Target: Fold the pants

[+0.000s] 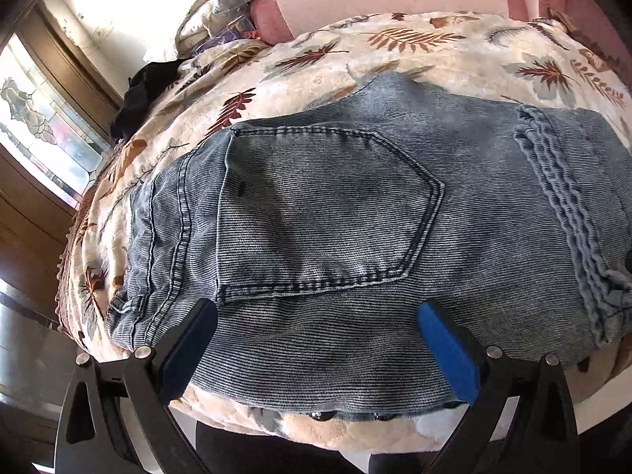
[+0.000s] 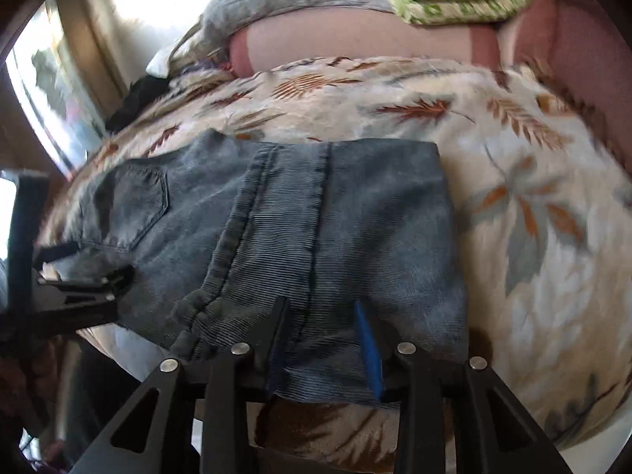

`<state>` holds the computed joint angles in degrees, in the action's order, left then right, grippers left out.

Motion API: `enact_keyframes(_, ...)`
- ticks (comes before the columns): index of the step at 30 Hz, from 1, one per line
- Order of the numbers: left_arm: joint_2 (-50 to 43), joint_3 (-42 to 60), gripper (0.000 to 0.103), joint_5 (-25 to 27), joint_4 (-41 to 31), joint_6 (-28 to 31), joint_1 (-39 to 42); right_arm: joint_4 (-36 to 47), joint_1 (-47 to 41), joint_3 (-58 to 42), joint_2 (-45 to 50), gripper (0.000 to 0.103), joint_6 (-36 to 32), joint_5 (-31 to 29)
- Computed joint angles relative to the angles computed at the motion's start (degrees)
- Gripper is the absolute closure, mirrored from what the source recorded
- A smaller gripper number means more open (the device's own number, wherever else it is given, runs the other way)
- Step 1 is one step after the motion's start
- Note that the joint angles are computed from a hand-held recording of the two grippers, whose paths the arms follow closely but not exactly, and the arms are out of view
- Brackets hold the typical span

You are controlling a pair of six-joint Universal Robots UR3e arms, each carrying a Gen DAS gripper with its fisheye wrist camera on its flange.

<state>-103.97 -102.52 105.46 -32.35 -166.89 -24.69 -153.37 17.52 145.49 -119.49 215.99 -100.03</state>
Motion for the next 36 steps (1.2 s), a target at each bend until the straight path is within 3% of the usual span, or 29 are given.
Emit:
enact_keyframes(3,2.4,-0.5,0.001,-1.4,-0.5,0.3,1.0,-4.6,-2.9,2.8,-4.4,0.065,0.0,3.6)
enact_keyframes(6,5.4,-1.1,0.001,-2.8,-0.2,-0.2,1.8,-8.8,4.4,-0.4,1.4,0.065,2.6,-5.9)
enact_keyframes(12,10.4,-1.9,0.001,-2.3,4.0,-0.8,1.0,-15.0,13.6,-6.5,10.7,0.065,4.9,-17.0)
enact_keyframes(17,14.9,-3.0,0.001,-3.8,5.7,0.0,2.2,-14.5,15.5,-10.6,14.4,0.064,5.1,-19.0)
enact_keyframes(26,22.2,-4.6,0.001,-8.6,2.7,0.2,3.8,-10.4,20.2,-19.3,22.4,0.064,5.5,-23.1)
enact_keyframes(36,23.1,-4.7,0.001,-9.9,2.5,0.0,3.7,-11.3,21.3,-23.2,26.3,0.064,5.0,-24.3)
